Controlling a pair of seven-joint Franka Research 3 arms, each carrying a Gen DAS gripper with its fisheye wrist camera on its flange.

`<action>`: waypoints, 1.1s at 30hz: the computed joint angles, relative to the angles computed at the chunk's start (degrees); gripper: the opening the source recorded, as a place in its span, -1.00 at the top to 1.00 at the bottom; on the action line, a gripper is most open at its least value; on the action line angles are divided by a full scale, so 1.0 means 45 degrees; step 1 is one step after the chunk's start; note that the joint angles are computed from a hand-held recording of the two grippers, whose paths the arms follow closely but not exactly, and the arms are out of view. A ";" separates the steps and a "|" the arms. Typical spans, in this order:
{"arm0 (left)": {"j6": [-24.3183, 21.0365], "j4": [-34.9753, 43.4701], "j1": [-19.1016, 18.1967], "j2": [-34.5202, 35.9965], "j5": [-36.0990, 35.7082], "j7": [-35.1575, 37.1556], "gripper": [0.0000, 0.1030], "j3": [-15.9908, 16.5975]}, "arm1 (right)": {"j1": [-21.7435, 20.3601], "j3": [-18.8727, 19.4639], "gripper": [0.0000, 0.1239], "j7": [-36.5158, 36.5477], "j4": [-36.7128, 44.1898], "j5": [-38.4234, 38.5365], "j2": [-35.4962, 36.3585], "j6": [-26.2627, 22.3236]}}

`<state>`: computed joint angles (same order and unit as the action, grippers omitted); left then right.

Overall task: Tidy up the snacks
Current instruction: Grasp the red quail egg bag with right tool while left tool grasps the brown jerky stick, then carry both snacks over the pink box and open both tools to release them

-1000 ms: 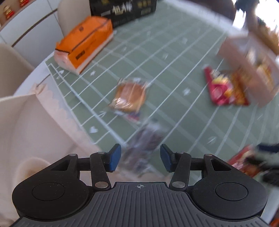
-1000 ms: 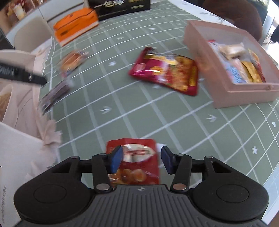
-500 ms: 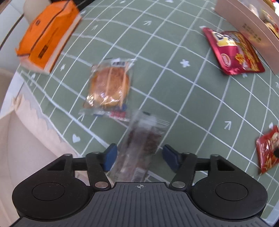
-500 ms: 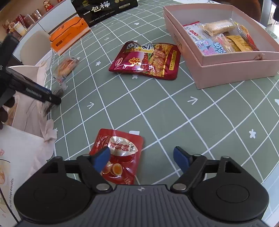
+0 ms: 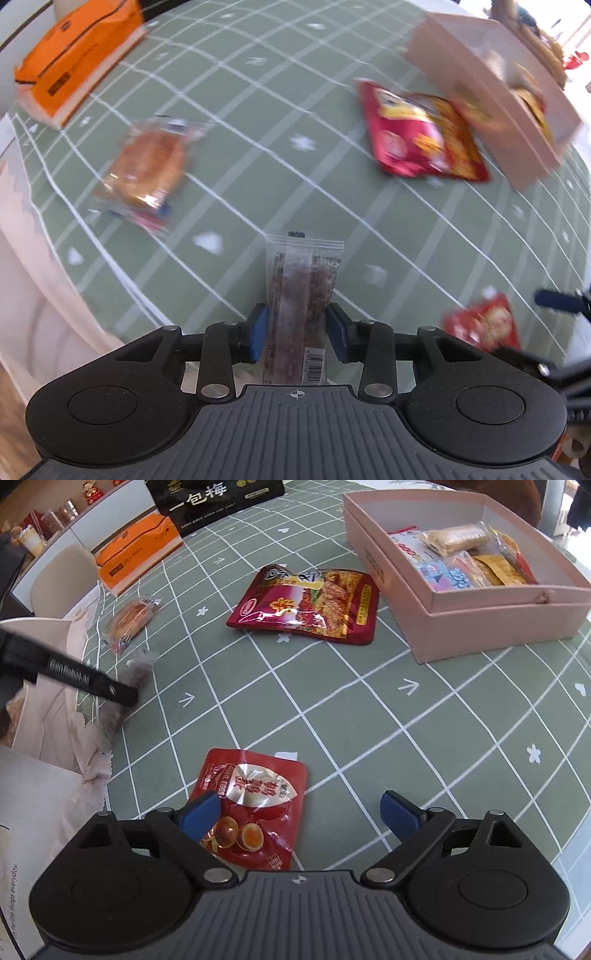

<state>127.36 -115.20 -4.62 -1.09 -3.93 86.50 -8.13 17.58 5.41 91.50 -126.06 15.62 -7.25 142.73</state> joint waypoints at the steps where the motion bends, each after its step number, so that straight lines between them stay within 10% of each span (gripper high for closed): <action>1: 0.0134 -0.0422 -0.0071 -0.0380 -0.0335 0.0083 0.20 -0.0064 | -0.0033 0.0004 -0.52 0.0141 -0.0070 -0.0105 -0.0066 -0.0011; 14: 0.0786 -0.3009 -0.0855 -0.3577 -0.0523 -0.1594 0.20 0.0091 | 0.0424 0.0417 -0.53 0.0525 0.0128 -0.0570 -0.0060 -0.0439; 20: 0.1012 -0.3434 -0.1155 -0.4031 -0.0583 -0.1856 0.20 0.0336 | 0.0688 0.0855 -0.33 0.1688 0.0489 -0.3672 0.0419 -0.0150; 24: 0.1096 -0.3441 -0.1601 -0.4101 -0.0951 -0.1590 0.20 0.0273 | 0.0639 0.0159 -0.28 0.0027 0.0393 -0.1526 -0.0200 -0.1228; 33: 0.2417 0.0522 -0.2365 -0.2403 -0.0859 -0.1004 0.20 -0.0392 | -0.0939 -0.0600 -0.28 -0.1823 0.1615 -0.1449 -0.2205 -0.1349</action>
<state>138.24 -112.85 -15.27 -11.90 -7.79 81.98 -9.89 13.36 2.71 83.30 -118.80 9.10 -17.18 136.66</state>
